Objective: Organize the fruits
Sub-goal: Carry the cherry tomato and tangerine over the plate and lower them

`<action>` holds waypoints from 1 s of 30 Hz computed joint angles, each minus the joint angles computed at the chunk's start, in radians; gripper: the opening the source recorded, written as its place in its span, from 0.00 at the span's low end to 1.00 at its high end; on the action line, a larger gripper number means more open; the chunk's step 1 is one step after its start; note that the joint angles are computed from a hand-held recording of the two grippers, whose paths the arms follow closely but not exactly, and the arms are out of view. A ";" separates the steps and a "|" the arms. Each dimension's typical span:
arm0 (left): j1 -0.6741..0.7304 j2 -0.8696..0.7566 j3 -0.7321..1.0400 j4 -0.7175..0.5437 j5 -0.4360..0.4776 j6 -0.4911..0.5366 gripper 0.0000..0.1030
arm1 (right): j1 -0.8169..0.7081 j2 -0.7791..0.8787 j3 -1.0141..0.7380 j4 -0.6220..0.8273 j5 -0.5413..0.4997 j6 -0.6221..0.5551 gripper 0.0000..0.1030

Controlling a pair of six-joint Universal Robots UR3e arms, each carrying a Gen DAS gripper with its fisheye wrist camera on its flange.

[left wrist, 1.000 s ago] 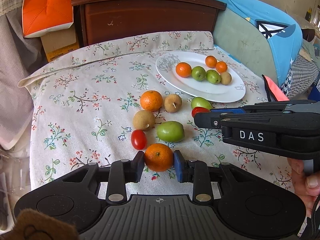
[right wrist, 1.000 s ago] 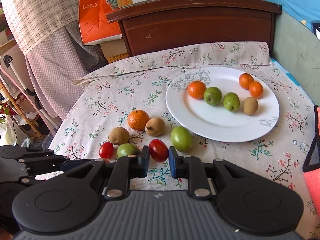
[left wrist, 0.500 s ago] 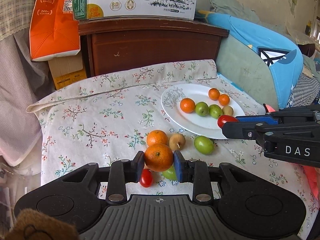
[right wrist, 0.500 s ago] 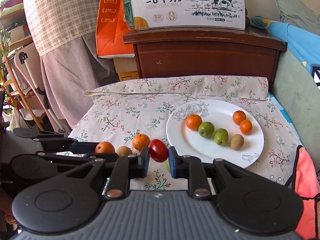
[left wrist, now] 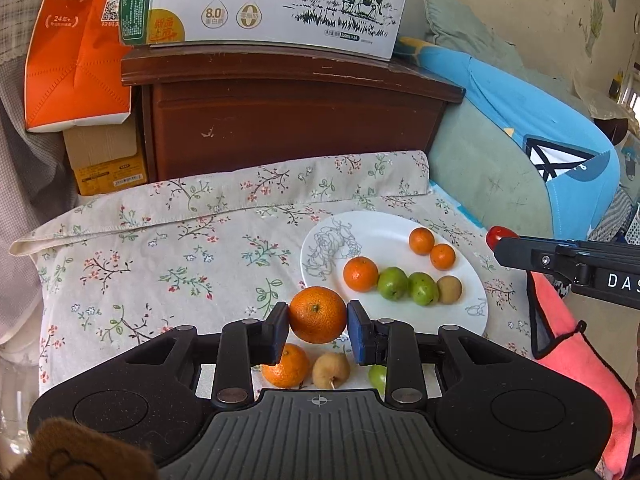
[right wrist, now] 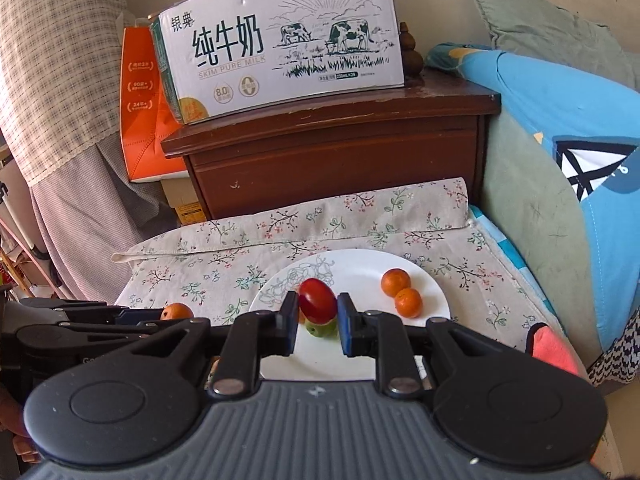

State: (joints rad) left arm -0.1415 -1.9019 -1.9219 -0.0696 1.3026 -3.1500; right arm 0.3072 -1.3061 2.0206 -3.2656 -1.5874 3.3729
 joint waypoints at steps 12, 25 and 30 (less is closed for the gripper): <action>0.048 -0.030 -0.007 -0.019 -0.041 -0.034 0.28 | -0.049 0.083 -0.077 0.026 0.034 0.010 0.20; -0.017 -0.062 0.141 -0.056 -0.013 -0.030 0.28 | -0.074 0.110 -0.105 0.042 0.059 0.028 0.20; -0.064 -0.175 0.322 -0.121 0.013 -0.026 0.28 | -0.098 0.123 -0.119 0.051 0.084 0.051 0.20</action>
State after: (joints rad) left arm -0.2055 -2.0766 -1.5996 -0.1902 1.3159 -3.1756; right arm 0.2088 -1.1832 1.9020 -3.2142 -1.5029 3.4240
